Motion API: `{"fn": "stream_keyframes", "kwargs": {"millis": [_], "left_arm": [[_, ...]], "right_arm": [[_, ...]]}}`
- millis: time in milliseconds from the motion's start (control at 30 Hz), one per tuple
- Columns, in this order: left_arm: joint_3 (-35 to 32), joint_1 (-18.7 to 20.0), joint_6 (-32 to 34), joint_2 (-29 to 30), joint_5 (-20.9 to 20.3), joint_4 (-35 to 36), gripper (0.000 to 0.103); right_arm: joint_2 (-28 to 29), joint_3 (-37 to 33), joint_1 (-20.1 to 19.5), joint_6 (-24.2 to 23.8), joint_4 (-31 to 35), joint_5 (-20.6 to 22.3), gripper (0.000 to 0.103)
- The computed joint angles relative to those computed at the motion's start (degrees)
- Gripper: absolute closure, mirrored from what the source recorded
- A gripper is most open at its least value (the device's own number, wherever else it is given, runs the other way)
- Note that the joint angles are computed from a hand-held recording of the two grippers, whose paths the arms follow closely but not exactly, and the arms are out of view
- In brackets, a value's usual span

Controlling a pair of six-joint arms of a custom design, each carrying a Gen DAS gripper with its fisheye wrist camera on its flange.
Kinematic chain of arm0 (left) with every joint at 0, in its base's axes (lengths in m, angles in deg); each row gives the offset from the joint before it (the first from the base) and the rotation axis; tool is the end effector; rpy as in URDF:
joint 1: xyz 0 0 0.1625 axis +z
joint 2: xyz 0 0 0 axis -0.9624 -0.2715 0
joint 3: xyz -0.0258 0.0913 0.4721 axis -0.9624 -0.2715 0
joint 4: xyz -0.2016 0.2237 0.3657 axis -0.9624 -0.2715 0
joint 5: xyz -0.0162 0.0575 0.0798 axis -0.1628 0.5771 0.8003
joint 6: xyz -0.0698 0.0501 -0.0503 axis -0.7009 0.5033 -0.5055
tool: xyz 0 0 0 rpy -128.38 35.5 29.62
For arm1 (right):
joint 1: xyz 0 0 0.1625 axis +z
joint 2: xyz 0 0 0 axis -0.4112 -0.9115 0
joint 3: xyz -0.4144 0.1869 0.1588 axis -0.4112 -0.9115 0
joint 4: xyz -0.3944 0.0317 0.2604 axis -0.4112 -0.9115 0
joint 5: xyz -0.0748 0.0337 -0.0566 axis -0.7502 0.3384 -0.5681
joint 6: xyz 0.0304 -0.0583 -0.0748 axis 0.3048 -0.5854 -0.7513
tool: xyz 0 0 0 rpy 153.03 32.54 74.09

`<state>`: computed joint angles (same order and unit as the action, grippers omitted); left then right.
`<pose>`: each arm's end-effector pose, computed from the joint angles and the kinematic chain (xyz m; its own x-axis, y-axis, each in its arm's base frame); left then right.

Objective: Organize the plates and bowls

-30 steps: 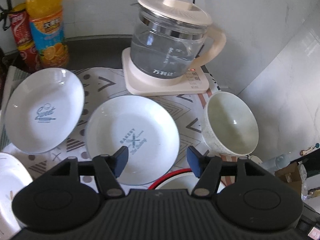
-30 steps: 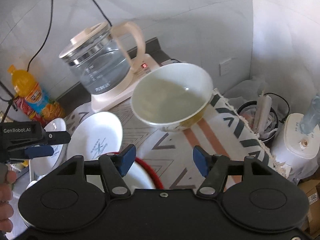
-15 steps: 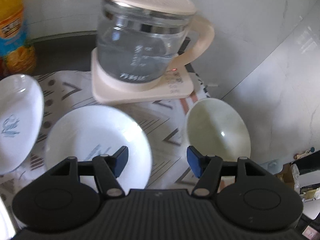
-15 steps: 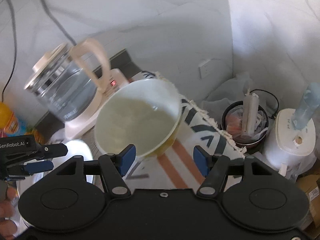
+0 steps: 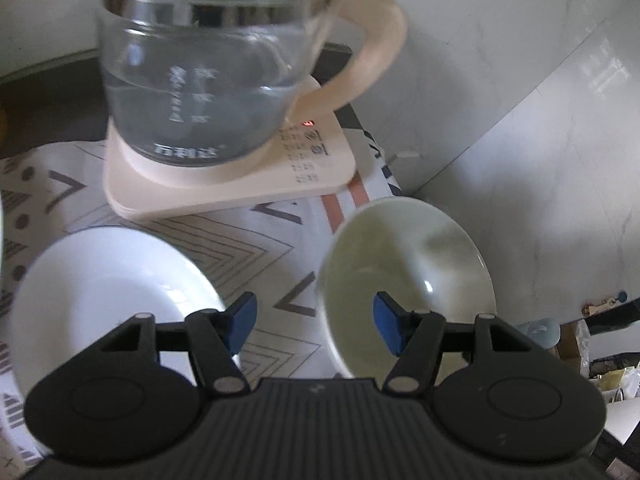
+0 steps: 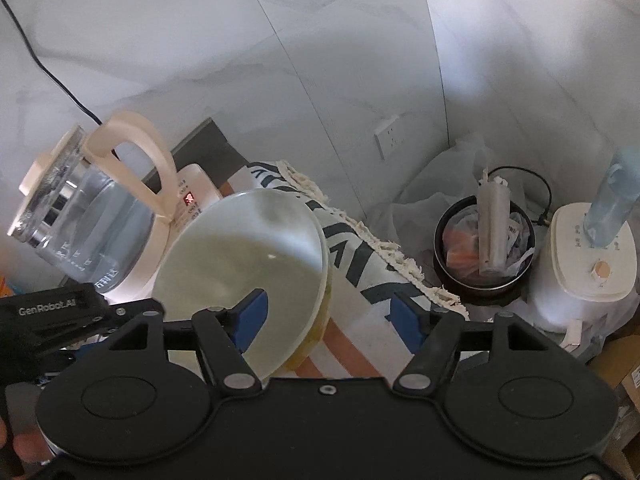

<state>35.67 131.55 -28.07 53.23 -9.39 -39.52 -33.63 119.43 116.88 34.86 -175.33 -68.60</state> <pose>-0.3471 -0.8601 0.0214 -0.8530 0.3578 -0.3799 0.4283 0.8959 -0.1180 0.0949 -0.6893 0.2347 -0.7301 0.6393 0.2414 0.1136 0.4619 -0.8796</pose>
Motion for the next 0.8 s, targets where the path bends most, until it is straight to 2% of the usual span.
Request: {"fn": "stream_keyframes", "kwargs": {"millis": [67,133,233,300,333,400,467,600,800], "left_arm": [[-0.2,-0.1,-0.1,0.7,1.2,-0.3,0.041],[-1.2,0.1,-0.6,1.5,0.6,0.8,0.041],[-2.7,0.3,-0.9,2.7,0.7,2.5,0.046],[-3.4,0.4,-1.1,3.5,0.8,3.2,0.059],[-4.0,0.5,-1.6,3.9,0.6,4.1,0.064],[-4.7,0.8,-2.8,4.5,0.0,5.3,0.088],[-4.7,0.8,-3.5,4.6,0.6,5.6,0.094],[-1.8,0.3,-4.3,2.8,0.5,3.1,0.094],[2.5,-0.5,-5.2,-0.7,0.1,0.8,0.094]], "right_arm": [[0.1,-0.3,-0.4,0.7,1.4,0.5,0.042],[0.1,-0.4,-0.7,1.0,2.4,1.1,0.054],[0.5,-0.9,-1.1,1.6,3.8,1.5,0.065],[0.4,-0.9,-1.6,2.2,4.5,3.0,0.068],[0.5,-1.0,-1.9,2.4,4.9,4.0,0.074],[0.5,-1.4,-2.3,2.7,6.2,5.4,0.082],[0.7,-1.9,-1.9,2.3,6.8,4.9,0.082],[0.3,-1.8,-0.8,-1.5,5.9,3.5,0.082],[-0.8,-0.8,0.8,-2.3,4.9,3.4,0.083]]}}
